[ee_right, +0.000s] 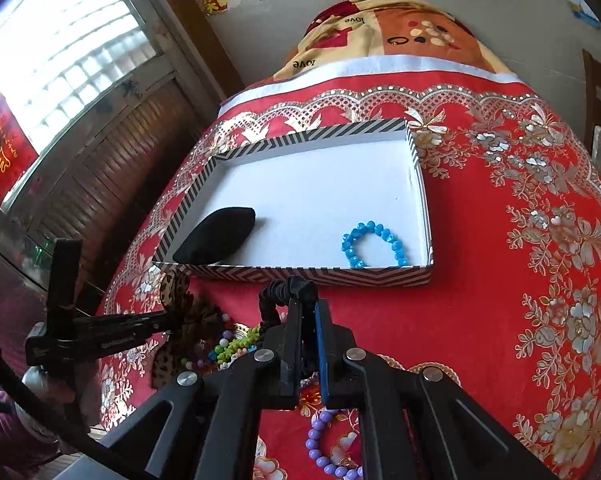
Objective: Organize jewelry
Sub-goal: 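Lift both held items and carry them over the striped tray, then release the bow clip in the tray with left while right lowers the black scrunchie in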
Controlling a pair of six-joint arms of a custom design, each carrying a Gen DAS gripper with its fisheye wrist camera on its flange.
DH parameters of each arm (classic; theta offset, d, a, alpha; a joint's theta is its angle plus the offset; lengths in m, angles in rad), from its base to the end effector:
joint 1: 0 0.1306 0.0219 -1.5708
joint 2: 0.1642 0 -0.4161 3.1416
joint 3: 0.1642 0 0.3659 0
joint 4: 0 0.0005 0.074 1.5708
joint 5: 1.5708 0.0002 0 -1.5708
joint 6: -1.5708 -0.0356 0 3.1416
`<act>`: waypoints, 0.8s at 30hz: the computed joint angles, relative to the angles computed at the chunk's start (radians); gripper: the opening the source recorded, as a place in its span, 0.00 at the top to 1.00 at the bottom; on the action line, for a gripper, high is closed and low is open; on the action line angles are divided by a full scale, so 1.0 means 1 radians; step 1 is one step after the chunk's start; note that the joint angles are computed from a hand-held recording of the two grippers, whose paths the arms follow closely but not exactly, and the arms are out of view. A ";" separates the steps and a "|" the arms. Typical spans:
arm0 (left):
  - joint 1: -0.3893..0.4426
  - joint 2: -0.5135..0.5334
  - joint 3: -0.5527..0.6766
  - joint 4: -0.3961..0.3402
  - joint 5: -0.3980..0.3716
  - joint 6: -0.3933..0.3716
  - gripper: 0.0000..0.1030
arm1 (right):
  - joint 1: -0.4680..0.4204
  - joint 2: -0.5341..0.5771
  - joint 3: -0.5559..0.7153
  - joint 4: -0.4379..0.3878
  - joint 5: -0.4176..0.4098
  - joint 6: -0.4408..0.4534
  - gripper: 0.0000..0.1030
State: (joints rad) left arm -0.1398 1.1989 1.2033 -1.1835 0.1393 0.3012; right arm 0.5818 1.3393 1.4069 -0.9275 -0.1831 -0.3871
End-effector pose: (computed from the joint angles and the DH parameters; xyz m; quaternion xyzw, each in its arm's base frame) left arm 0.3394 -0.0533 0.4383 -0.0654 0.9764 -0.1091 0.1745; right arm 0.3559 0.2413 0.4877 -0.1224 0.9261 0.2372 0.2668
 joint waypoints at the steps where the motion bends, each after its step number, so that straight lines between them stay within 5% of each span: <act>1: 0.008 -0.006 0.011 -0.008 0.016 -0.006 0.89 | -0.002 -0.003 -0.001 0.003 -0.001 -0.004 0.95; 12: 0.015 -0.011 0.192 -0.024 0.039 -0.034 0.89 | -0.016 0.002 0.054 0.004 0.030 -0.002 0.95; 24: 0.048 0.192 0.369 0.049 -0.016 -0.008 0.89 | -0.072 0.160 0.233 -0.035 0.006 0.046 0.95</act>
